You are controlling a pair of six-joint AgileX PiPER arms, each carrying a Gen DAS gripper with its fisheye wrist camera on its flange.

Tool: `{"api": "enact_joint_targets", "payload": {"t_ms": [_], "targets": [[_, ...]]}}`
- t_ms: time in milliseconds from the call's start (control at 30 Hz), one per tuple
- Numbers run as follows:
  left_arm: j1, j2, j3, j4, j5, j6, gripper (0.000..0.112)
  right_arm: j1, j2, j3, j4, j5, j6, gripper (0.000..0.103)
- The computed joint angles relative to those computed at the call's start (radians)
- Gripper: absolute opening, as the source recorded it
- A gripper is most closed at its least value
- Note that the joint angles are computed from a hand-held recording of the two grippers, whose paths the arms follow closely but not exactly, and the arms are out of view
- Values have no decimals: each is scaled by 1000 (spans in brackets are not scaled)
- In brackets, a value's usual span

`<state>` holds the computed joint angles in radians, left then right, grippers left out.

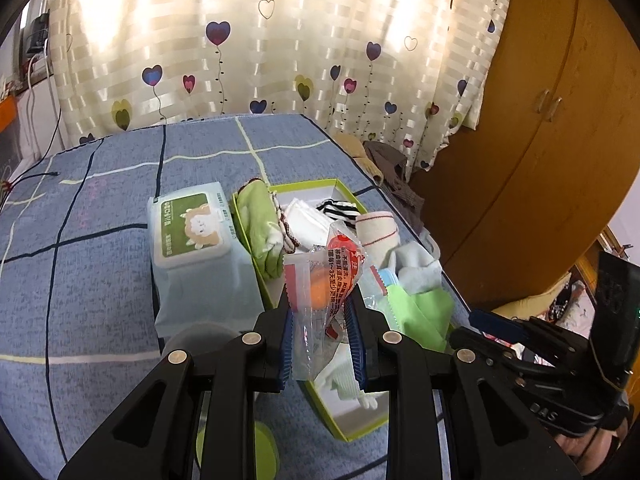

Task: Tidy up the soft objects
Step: 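Lower and release the green cloth with the right gripper while the left releases the snack packet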

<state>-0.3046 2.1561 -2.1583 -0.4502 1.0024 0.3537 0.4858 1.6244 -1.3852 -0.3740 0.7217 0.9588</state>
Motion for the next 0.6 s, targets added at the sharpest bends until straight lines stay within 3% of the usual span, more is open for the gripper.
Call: {"api": "enact_joint_targets", "payload": {"t_ms": [600], "targets": [[-69,158,-193,23,148,-28,25,-52,4,35,66,-66,-63,40]]}}
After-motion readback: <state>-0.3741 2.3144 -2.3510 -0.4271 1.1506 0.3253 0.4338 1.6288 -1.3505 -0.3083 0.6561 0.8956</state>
